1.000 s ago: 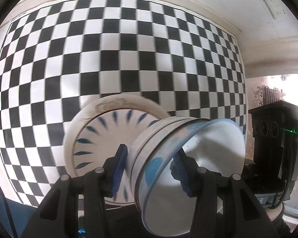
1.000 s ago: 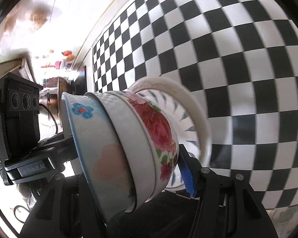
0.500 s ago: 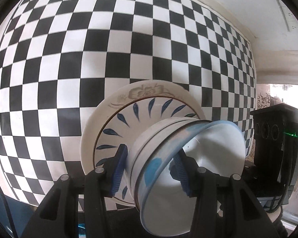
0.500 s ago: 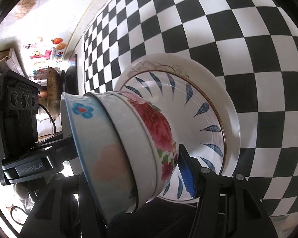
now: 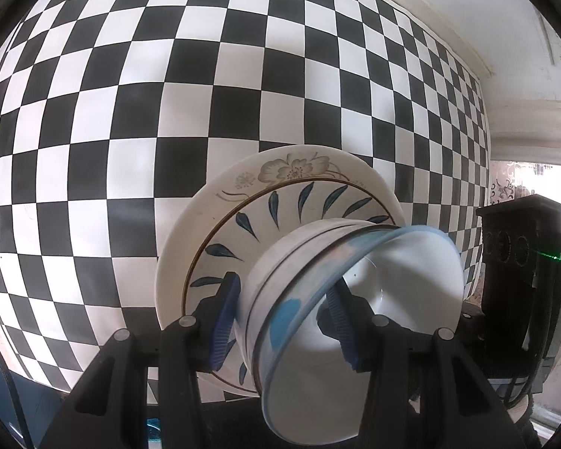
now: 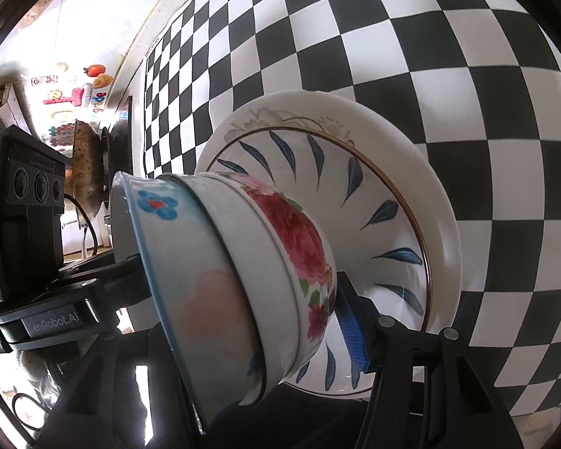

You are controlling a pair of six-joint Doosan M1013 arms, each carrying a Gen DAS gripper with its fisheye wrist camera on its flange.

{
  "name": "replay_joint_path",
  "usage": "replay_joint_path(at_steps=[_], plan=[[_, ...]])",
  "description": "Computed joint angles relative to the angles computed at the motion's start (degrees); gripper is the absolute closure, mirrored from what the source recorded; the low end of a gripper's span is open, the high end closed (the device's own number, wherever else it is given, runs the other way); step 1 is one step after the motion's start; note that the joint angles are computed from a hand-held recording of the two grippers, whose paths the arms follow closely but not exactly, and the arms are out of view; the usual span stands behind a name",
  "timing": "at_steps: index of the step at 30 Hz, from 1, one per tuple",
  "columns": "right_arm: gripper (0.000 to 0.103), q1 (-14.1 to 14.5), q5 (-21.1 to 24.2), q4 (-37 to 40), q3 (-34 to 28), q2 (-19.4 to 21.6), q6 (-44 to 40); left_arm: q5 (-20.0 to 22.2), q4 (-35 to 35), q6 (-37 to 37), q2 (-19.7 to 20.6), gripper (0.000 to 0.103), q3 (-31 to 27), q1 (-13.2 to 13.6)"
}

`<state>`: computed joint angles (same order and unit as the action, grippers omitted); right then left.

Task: Organize plates and bowls
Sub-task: 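Lower the bowl stack onto the blue-leaf plate stack with both tools, then open both tools and lift them away from the bowl rim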

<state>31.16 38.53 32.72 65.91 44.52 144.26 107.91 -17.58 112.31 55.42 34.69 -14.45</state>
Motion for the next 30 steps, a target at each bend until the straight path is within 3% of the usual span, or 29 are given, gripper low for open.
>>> replay_joint_path(at_steps=[7, 16, 24, 30], plan=[[0.045, 0.0, 2.0, -2.1, -1.7, 0.7, 1.3, -0.2, -0.5, -1.0, -0.2, 0.058, 0.4, 0.2], [0.045, 0.4, 6.0, -6.4, -5.0, 1.8, 4.4, -3.9, 2.1, 0.8, -2.3, 0.059, 2.8, -0.1], [0.045, 1.1, 9.8, -13.0, -7.1, 1.5, 8.0, -9.8, 4.4, 1.3, -5.4, 0.059, 6.6, -0.4], [0.045, 2.5, 16.4, -24.9, -10.4, 0.9, 13.2, -16.2, 6.9, 2.3, -8.8, 0.059, 11.2, -0.6]])
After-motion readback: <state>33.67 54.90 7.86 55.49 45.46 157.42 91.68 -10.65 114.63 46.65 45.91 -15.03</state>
